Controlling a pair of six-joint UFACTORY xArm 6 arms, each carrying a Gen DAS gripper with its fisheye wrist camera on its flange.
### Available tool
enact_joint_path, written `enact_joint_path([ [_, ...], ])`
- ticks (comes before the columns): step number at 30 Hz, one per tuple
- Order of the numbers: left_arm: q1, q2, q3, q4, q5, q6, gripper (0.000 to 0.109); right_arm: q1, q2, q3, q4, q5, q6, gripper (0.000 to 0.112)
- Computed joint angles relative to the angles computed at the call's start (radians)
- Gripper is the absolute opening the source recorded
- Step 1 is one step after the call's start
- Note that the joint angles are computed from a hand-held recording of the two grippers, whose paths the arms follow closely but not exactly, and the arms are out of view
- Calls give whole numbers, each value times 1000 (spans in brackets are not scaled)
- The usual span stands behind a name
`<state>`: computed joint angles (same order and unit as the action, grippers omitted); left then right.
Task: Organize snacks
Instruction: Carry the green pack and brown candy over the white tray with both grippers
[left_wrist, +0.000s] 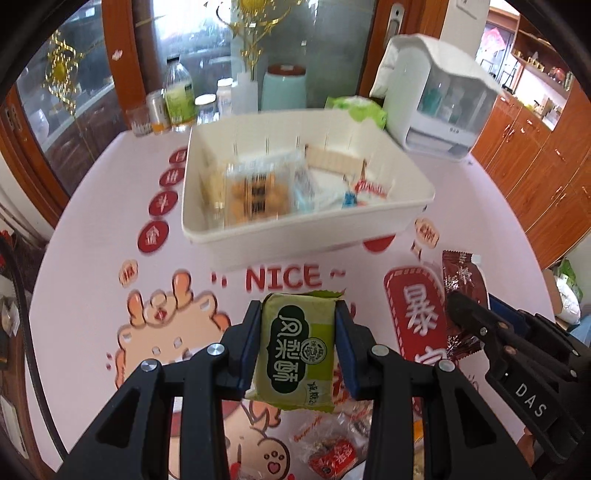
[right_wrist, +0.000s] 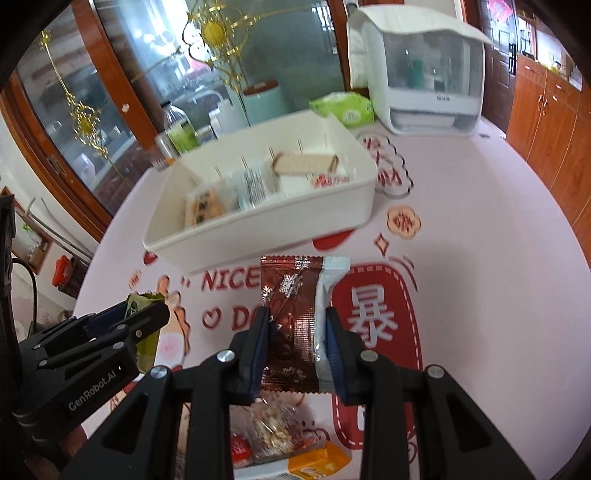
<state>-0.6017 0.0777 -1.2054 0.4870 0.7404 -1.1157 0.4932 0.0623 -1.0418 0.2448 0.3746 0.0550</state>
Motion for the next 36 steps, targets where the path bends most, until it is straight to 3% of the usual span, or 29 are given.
enact_joint_path([
  [12, 58, 74, -242, 100, 60, 101, 36, -8, 65, -198, -79, -10, 38, 30],
  [21, 110, 236, -510, 107, 136, 213, 36, -23, 218, -478, -241, 34, 164, 30],
  [28, 155, 381, -679, 46, 188, 302, 36, -26, 391, -730, -310, 154, 223, 30],
  [33, 169, 437, -711, 32, 196, 339, 36, -15, 504, -869, -314, 236, 216, 30],
  [35, 173, 456, -720, 30, 206, 346, 38, -9, 541, -914, -324, 265, 211, 31],
  [36, 176, 461, -720, 31, 206, 345, 46, -7, 558, -933, -334, 279, 212, 32],
])
